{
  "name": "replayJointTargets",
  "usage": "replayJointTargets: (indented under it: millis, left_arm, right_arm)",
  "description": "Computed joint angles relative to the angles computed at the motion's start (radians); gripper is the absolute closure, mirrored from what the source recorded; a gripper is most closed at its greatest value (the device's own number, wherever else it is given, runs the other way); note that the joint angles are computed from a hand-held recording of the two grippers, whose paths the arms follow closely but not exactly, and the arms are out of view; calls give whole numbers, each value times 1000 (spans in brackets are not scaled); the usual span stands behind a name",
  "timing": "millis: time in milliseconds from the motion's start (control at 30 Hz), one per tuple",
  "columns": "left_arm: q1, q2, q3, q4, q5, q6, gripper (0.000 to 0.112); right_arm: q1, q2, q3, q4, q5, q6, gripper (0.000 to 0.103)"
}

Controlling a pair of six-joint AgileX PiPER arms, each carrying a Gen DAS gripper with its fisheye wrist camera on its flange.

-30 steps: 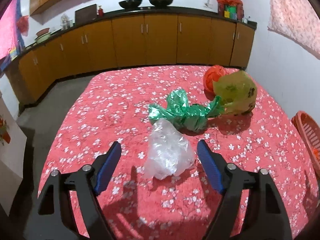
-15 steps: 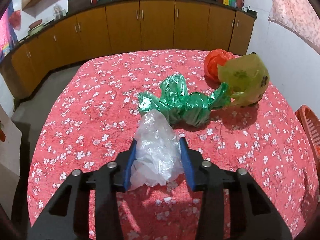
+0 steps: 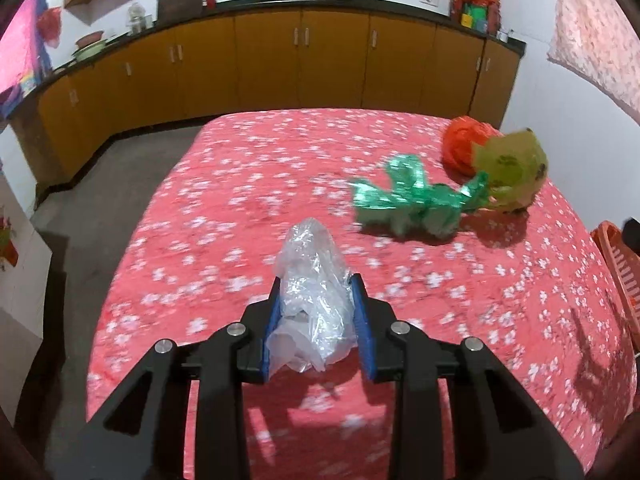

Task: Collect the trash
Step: 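Grasp the yellow-green bag with the right gripper while the left gripper holds the clear bag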

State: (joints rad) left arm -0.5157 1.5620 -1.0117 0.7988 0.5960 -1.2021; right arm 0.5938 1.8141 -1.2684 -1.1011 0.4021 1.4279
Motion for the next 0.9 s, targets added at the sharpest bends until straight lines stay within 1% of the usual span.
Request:
replayJointTargets:
  millis: [133,167,233,300,367,433,467,533,567,633,667,700,767,833,900]
  left_arm:
    - [45,-60,42,-2,-5,1,79]
    - [55,-67,47,-3,-7,3,79]
    - [76,-83,56,-5,-14,8,79]
    - [95,-92,60,-9,-25,18,79]
    - [103,-97,60,-6,-30,21,79]
    - [108,-95,57,-5,-37,22,79]
    - [106,-91,55,0,-36,17,79]
    - [94,-84,51,23,-29,2,79]
    - [90,-81,51,31,-29,-3,79]
    - [85,-76,45,32,-28,-1,79]
    - [81,-77,45,33,-26,-2,79]
    - [79,-77,44,32,-26,-3,79]
    - [77,-77,43,29,-28,-1,79]
    - [75,-75,38,25,-25,4,79]
    - [68,-76,32,24,-20,5,79]
  right_arm:
    - [24,97,-130,23,16,-46,5]
    - [20,125,-175,53,20,-58,6]
    - [-4,172,-262,176,4,-116,14]
    - [-17,211,-339,233,23,-131,17]
    - [-25,257,-423,266,61,-157,19]
    - [-35,317,-528,344,111,-248,20]
    - [-43,357,-594,416,140,-329,22]
    - [-52,429,-705,537,203,-470,33]
    - [-53,449,-734,566,224,-509,36]
    - [-55,473,-755,603,246,-562,43]
    - [-55,483,-760,616,257,-582,43]
    - [-54,487,-755,619,260,-586,44]
    - [-53,484,-733,626,255,-590,49]
    - [-53,486,-726,649,257,-612,62]
    - [-51,490,-724,670,268,-645,70]
